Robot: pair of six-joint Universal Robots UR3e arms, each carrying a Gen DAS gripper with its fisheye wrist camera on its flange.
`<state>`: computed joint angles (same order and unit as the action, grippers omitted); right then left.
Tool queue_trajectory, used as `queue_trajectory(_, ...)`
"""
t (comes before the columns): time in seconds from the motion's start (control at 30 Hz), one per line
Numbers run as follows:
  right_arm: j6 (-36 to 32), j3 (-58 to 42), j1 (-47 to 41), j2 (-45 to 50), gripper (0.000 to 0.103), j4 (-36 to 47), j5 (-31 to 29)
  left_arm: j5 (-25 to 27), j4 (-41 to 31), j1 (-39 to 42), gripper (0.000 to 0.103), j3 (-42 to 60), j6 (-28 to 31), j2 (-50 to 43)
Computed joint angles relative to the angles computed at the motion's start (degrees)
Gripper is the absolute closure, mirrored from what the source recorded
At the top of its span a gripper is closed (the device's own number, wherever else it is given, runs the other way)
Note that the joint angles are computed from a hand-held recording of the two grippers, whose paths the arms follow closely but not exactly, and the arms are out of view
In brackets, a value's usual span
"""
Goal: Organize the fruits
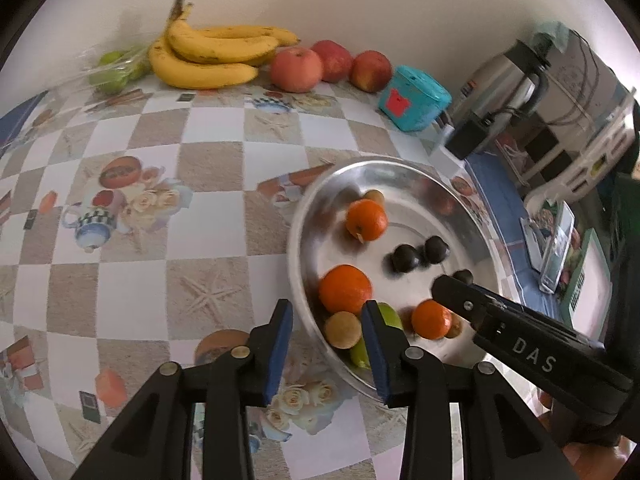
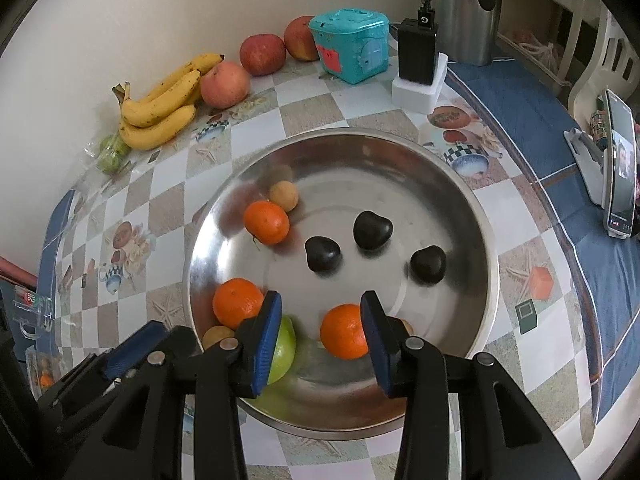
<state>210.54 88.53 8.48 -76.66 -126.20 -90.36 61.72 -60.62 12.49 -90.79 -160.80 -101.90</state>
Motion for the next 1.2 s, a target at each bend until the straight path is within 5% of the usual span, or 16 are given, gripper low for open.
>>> queue_trajectory(0.4,-0.65,-0.87,0.28,0.66,0.061,0.66,0.15,16.33,7.23,0.66,0.052,-0.61,-10.54,-1.02)
queue_trajectory(0.53,-0.96,-1.06,0.43,0.76,0.061,0.71,0.14,17.88,6.93,1.68,0.051,-0.51,-11.48,-1.50)
queue_trajectory(0.63,-1.28,-1.38,0.77,1.04,0.061,0.60,0.16,19.26,8.07,1.86,0.039,-0.98,-11.51,-1.12)
queue_trajectory(0.7,-1.71,-1.47,1.06,1.30,0.054,0.40,0.31,20.76,9.00,1.36,0.032,-0.82,-11.89,-1.62)
queue_trajectory(0.77,-2.19,-1.61,1.27,1.83,0.026,0.03,0.72,22.22,9.19,1.15,0.028,-0.52,-11.96,-1.99)
queue_trajectory(0.9,-2.94,-2.21,2.20,2.68,0.019,-0.46,-0.18,23.67,10.19,1.45,0.008,-1.10,-12.25,-2.39)
queue_trajectory(0.97,-3.12,-2.49,2.59,3.14,0.008,-0.64,-0.73,23.77,10.86,1.86,0.001,-1.63,-12.29,-2.32)
queue_trajectory(1.2,-2.69,-2.19,3.42,3.05,0.007,-1.43,-2.72,27.32,15.37,2.02,0.000,-4.39,-11.47,-1.71)
